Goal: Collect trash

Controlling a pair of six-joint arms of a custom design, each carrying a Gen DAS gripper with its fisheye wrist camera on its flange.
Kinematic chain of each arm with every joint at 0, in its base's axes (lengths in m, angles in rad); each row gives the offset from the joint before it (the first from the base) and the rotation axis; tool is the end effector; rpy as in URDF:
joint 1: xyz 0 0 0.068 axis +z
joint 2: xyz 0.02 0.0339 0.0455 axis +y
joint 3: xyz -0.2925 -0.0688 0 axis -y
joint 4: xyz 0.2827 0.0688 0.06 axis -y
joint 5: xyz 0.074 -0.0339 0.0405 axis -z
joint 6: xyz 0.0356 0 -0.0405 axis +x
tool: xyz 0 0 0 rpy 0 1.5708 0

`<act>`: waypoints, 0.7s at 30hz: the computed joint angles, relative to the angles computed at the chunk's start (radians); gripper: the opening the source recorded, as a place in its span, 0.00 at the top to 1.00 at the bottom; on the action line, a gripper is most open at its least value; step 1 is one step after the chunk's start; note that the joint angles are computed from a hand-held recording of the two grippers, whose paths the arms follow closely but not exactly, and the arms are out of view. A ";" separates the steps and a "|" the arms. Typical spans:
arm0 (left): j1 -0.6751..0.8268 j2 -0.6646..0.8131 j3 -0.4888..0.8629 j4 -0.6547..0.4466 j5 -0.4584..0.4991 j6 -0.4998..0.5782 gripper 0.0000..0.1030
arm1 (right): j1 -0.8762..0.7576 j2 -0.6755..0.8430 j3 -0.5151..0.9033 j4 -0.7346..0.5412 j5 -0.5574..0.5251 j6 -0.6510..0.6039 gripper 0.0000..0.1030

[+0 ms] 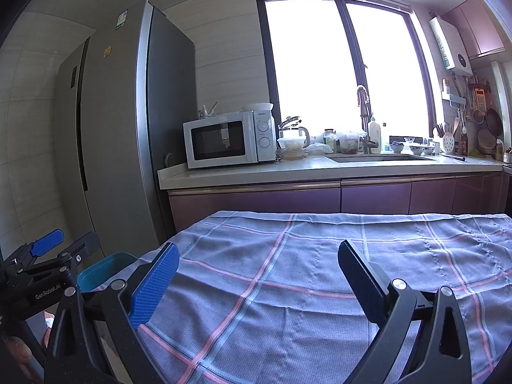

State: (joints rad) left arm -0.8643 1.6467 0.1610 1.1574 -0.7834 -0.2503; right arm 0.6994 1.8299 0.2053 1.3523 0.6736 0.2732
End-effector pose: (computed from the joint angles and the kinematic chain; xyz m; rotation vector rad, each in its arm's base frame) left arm 0.1619 -0.1510 0.0966 0.0352 1.8012 -0.0484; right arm 0.1962 0.1360 0.0833 0.0832 1.7813 0.0779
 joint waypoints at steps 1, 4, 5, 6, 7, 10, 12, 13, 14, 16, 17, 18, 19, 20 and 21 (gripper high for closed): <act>-0.001 -0.001 -0.002 0.001 -0.001 -0.001 0.06 | 0.000 0.001 0.001 0.000 0.002 -0.001 0.07; -0.003 0.004 -0.002 0.008 -0.004 0.001 0.06 | 0.001 0.001 0.001 0.000 0.003 0.000 0.07; -0.003 0.005 0.000 0.005 -0.005 0.000 0.06 | 0.002 0.002 0.001 0.001 0.005 0.000 0.07; -0.003 0.003 0.000 0.001 -0.005 -0.001 0.06 | 0.001 0.003 0.002 0.000 0.003 -0.001 0.07; -0.004 0.004 0.002 -0.001 -0.007 -0.003 0.06 | 0.001 0.003 0.002 0.001 0.004 -0.001 0.07; -0.008 0.003 -0.001 0.000 -0.013 -0.007 0.06 | -0.001 0.003 0.003 0.001 0.002 -0.001 0.07; -0.007 -0.011 -0.001 -0.016 -0.013 -0.007 0.05 | 0.000 0.004 0.001 0.006 0.002 -0.002 0.07; -0.008 -0.012 -0.002 -0.018 -0.014 -0.009 0.06 | -0.002 0.003 0.003 0.001 -0.001 -0.002 0.07; -0.010 -0.015 -0.003 -0.022 -0.016 -0.012 0.06 | -0.002 0.002 0.003 -0.001 0.001 -0.002 0.07; -0.011 -0.017 -0.004 -0.023 -0.019 -0.012 0.05 | -0.004 0.002 0.003 -0.001 -0.003 -0.002 0.07; -0.012 -0.019 -0.005 -0.024 -0.020 -0.013 0.05 | -0.005 0.002 0.004 -0.002 -0.003 -0.002 0.07; -0.011 -0.023 -0.006 -0.027 -0.018 -0.013 0.06 | -0.005 0.003 0.003 0.000 -0.003 -0.003 0.07; -0.015 -0.022 -0.007 -0.026 -0.023 -0.013 0.06 | -0.006 0.002 0.003 -0.001 -0.004 -0.003 0.07; -0.016 -0.022 -0.008 -0.025 -0.026 -0.012 0.06 | -0.005 0.003 0.004 0.000 -0.002 -0.003 0.07; -0.015 -0.021 -0.009 -0.023 -0.024 -0.012 0.05 | -0.005 0.003 0.004 0.000 -0.002 -0.003 0.07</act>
State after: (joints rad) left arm -0.8793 1.6257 0.1525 1.1340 -0.8076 -0.2621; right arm 0.6943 1.8329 0.2088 1.3520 0.6713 0.2698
